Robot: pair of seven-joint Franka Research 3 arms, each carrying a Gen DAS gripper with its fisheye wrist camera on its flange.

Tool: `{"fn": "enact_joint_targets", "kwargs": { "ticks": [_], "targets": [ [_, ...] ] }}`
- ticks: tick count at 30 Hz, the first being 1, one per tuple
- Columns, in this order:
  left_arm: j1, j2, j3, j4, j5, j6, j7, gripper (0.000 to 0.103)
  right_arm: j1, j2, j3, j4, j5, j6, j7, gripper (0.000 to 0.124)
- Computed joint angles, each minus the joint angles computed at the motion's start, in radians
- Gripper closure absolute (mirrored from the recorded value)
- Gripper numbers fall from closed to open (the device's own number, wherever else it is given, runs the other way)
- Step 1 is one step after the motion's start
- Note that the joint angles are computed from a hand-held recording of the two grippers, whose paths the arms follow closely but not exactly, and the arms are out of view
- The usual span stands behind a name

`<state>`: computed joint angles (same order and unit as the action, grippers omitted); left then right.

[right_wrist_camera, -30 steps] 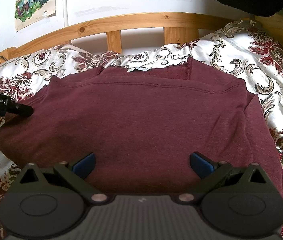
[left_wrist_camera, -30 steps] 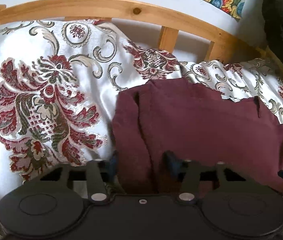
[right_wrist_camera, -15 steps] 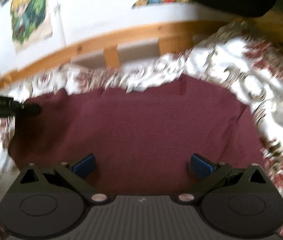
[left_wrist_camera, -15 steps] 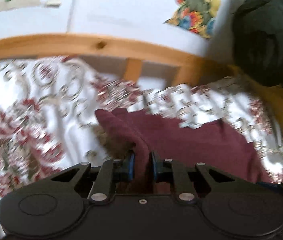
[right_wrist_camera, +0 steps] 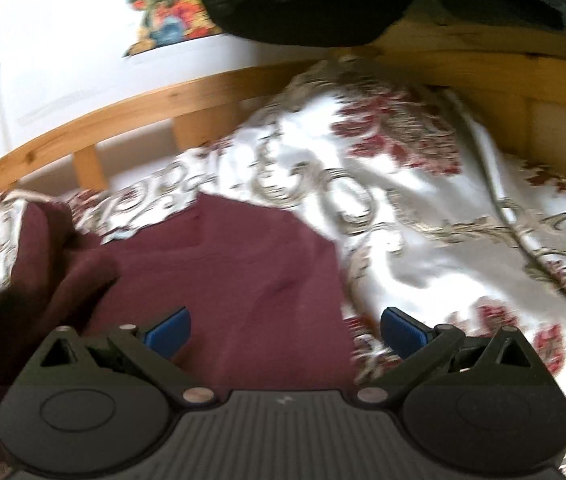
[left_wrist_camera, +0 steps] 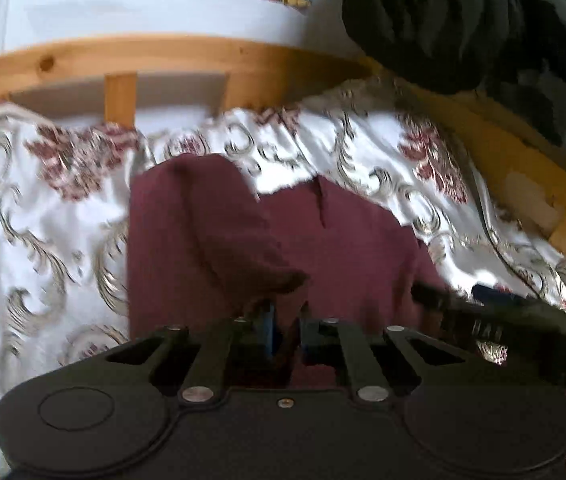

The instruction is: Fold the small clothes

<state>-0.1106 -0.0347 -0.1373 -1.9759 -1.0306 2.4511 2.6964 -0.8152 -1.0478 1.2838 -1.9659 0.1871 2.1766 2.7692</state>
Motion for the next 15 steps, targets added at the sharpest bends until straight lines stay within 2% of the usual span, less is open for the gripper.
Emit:
{"fn": "enact_joint_targets", "kwargs": {
  "ticks": [4, 6, 7, 8, 10, 12, 15],
  "targets": [
    [0.011, 0.007, 0.007, 0.001, -0.018, -0.049, -0.027, 0.087, 0.003, -0.008, -0.010, -0.015, 0.003, -0.007, 0.031, 0.021],
    [0.019, 0.005, 0.012, 0.004, -0.033, -0.078, -0.024, 0.080, 0.003, -0.004, -0.007, -0.015, -0.001, -0.004, 0.033, 0.021],
    [0.024, 0.001, 0.015, 0.004, -0.048, -0.096, -0.018, 0.068, 0.003, -0.002, -0.005, -0.013, -0.004, -0.002, 0.031, 0.021],
    [0.029, -0.005, 0.021, 0.001, -0.074, -0.123, -0.002, 0.061, 0.002, -0.001, -0.002, -0.012, -0.007, 0.004, 0.027, 0.021],
    [0.036, -0.015, 0.028, 0.000, -0.123, -0.167, 0.023, 0.025, -0.001, 0.002, 0.005, -0.005, -0.009, 0.011, 0.019, 0.021],
    [0.039, -0.046, 0.035, -0.028, -0.173, -0.175, 0.058, 0.013, -0.007, 0.001, 0.011, 0.008, -0.008, 0.011, 0.010, 0.021],
    [0.036, -0.095, 0.052, -0.065, -0.214, -0.183, 0.105, 0.008, -0.013, -0.011, 0.013, 0.011, 0.001, 0.022, 0.004, 0.021]
  ]
}}
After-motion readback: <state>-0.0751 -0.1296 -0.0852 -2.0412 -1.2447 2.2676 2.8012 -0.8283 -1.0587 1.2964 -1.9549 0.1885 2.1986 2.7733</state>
